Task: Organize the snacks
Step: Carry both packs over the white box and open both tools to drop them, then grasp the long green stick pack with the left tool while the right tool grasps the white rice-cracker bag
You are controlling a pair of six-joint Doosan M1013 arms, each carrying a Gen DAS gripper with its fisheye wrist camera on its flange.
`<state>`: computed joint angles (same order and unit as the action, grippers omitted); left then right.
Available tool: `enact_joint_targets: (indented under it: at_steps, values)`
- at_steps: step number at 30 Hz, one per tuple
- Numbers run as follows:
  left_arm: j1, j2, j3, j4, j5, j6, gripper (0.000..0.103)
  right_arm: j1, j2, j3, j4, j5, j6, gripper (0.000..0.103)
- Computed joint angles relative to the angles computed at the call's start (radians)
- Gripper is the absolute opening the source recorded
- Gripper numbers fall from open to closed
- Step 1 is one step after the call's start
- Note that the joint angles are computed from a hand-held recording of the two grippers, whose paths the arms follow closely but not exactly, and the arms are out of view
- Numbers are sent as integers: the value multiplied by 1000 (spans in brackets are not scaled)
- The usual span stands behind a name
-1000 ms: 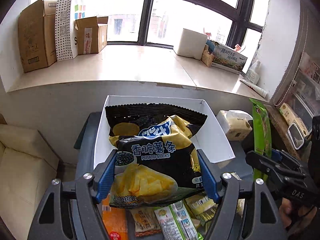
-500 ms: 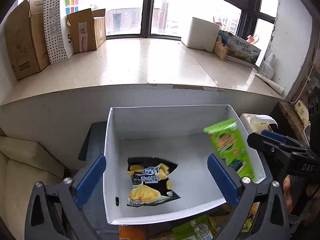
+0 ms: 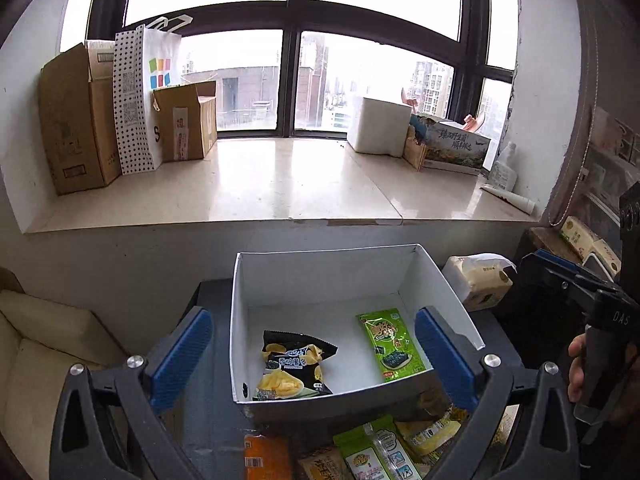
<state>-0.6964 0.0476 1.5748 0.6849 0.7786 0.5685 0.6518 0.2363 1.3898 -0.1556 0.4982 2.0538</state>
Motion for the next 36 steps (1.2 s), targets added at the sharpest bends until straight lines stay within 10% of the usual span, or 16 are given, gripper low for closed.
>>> enact_joint_targets:
  at_steps: [6, 19, 24, 36]
  values:
    - [-123, -78, 79, 137, 39, -113, 103, 49, -122, 124, -143, -87, 86, 103]
    - [-265, -166, 254, 67, -5, -319, 103, 169, -256, 375, -543, 85, 489, 103]
    - [-269, -160, 257, 51, 1, -328, 103, 166, -221, 382, -459, 231, 404, 103]
    - [-245, -140, 253, -13, -3, -276, 103, 50, -145, 325, -125, 237, 104, 103]
